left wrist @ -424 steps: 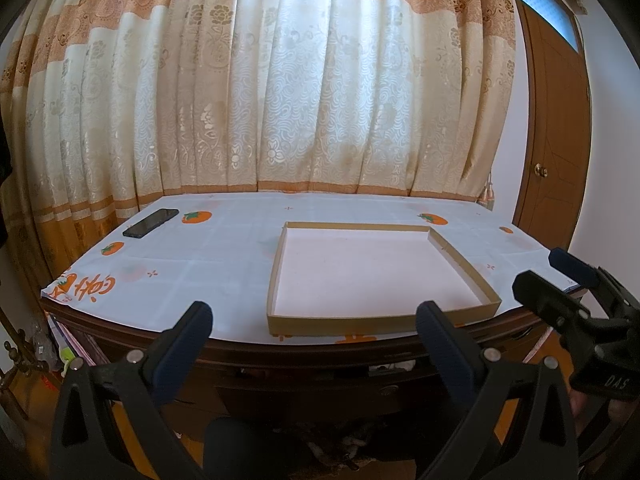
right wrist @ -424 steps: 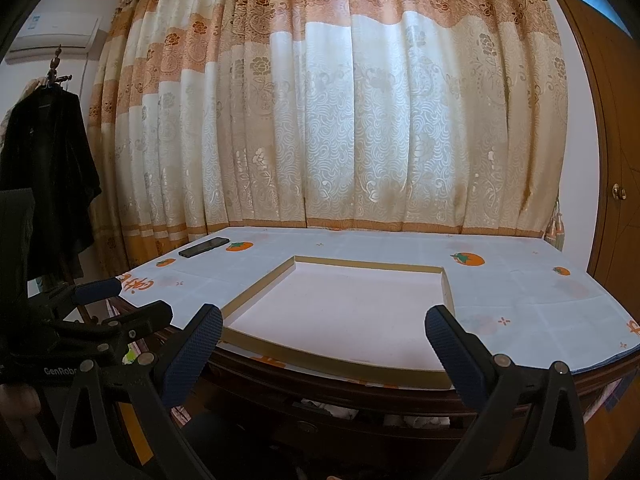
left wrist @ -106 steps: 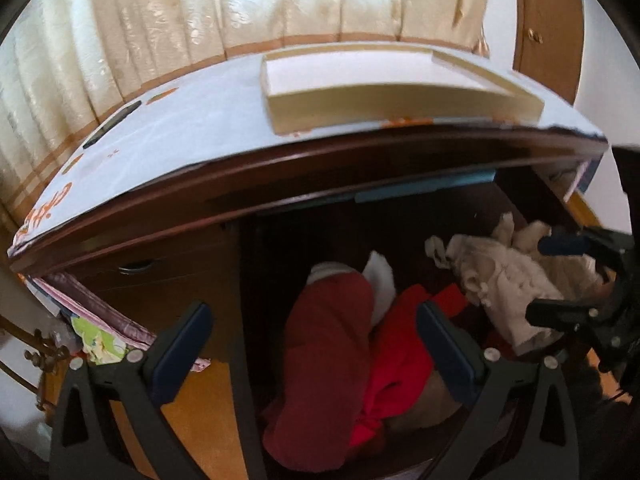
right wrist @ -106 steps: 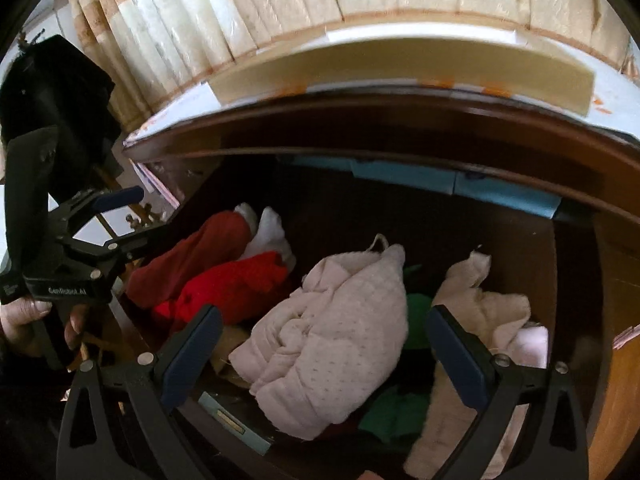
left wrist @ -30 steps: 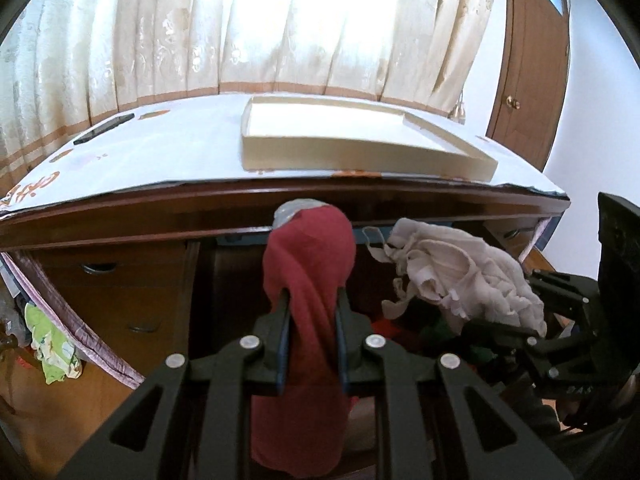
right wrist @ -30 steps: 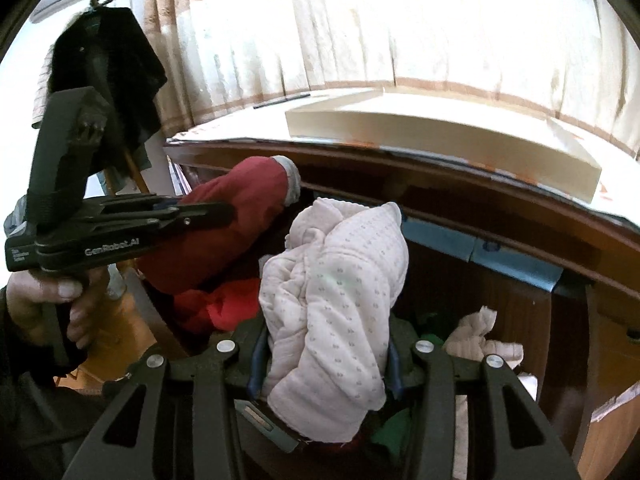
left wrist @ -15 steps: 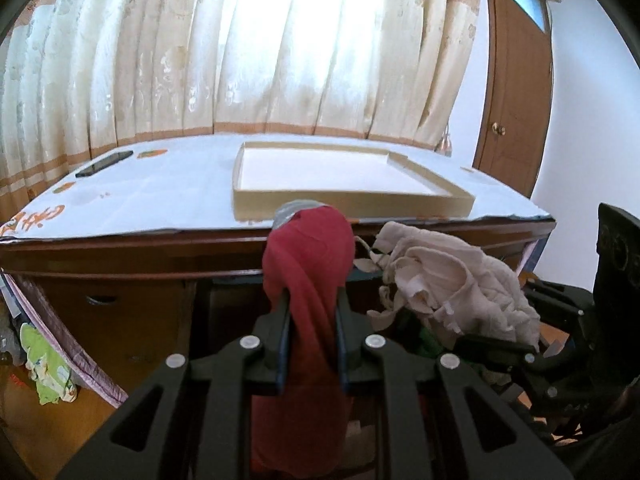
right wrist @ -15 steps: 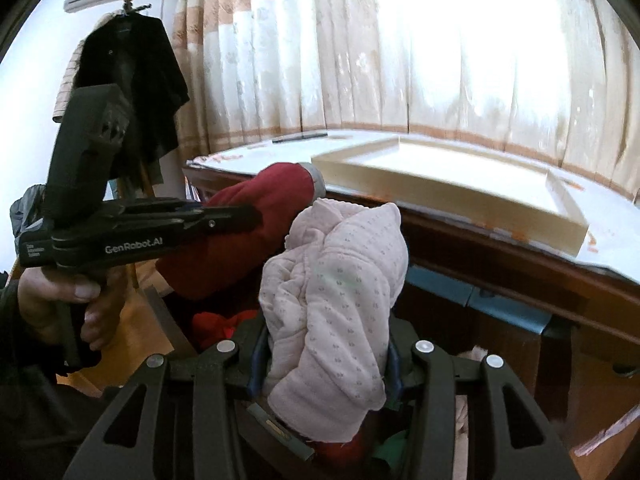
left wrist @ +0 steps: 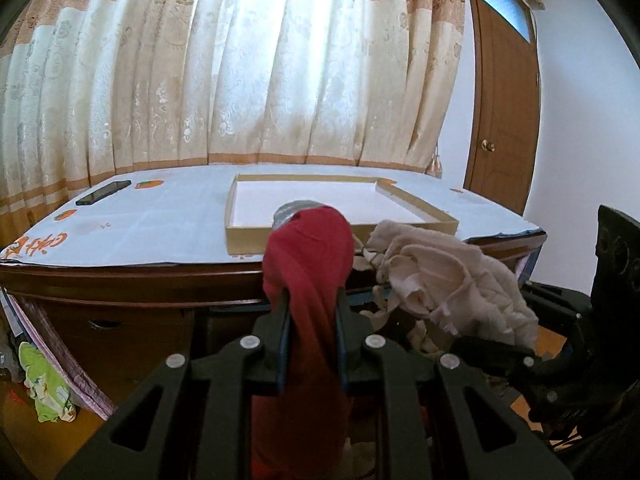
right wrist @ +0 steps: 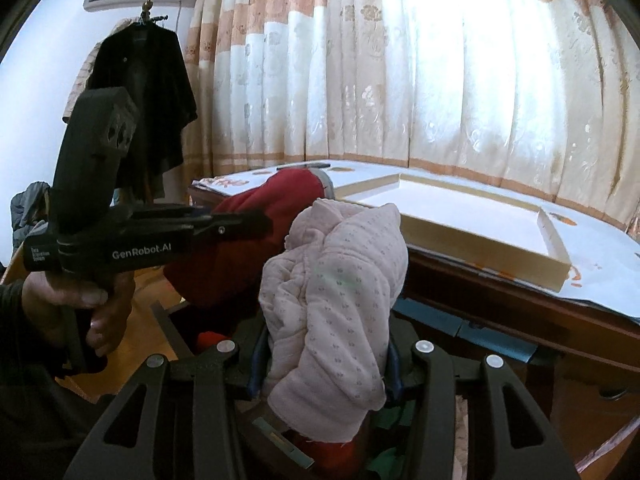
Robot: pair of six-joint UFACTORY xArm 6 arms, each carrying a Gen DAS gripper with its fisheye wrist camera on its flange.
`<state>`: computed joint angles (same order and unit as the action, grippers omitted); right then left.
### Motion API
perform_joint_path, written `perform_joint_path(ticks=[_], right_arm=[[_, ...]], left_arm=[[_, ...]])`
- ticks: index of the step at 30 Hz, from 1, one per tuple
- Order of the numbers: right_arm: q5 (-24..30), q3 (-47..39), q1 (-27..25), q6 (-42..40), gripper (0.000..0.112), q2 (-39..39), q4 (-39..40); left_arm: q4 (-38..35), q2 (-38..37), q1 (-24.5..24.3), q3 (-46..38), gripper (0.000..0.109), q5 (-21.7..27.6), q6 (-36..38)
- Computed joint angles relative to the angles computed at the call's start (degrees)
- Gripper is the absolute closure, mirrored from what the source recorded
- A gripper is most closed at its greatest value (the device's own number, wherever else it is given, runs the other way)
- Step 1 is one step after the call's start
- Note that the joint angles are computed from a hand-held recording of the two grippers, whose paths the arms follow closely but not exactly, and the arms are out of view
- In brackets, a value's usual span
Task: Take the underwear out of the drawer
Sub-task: 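Lift the red sock with the left tool while the right tool lifts the pink garment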
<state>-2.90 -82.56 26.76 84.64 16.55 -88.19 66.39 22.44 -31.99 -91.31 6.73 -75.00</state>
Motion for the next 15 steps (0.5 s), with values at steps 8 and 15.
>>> perform_joint_path(ticks=[8, 15], right_arm=[[2.1, -2.9, 1.2, 22.5, 0.064, -1.3, -23.2], [3.9, -3.1, 1.7, 27.9, 0.064, -2.3, -28.5]], left_arm=[[13.1, -0.6, 0.3, -1.5, 0.093, -0.3, -13.1], [19.7, -0.2, 0.3, -3.6, 0.093, -0.2, -19.2]])
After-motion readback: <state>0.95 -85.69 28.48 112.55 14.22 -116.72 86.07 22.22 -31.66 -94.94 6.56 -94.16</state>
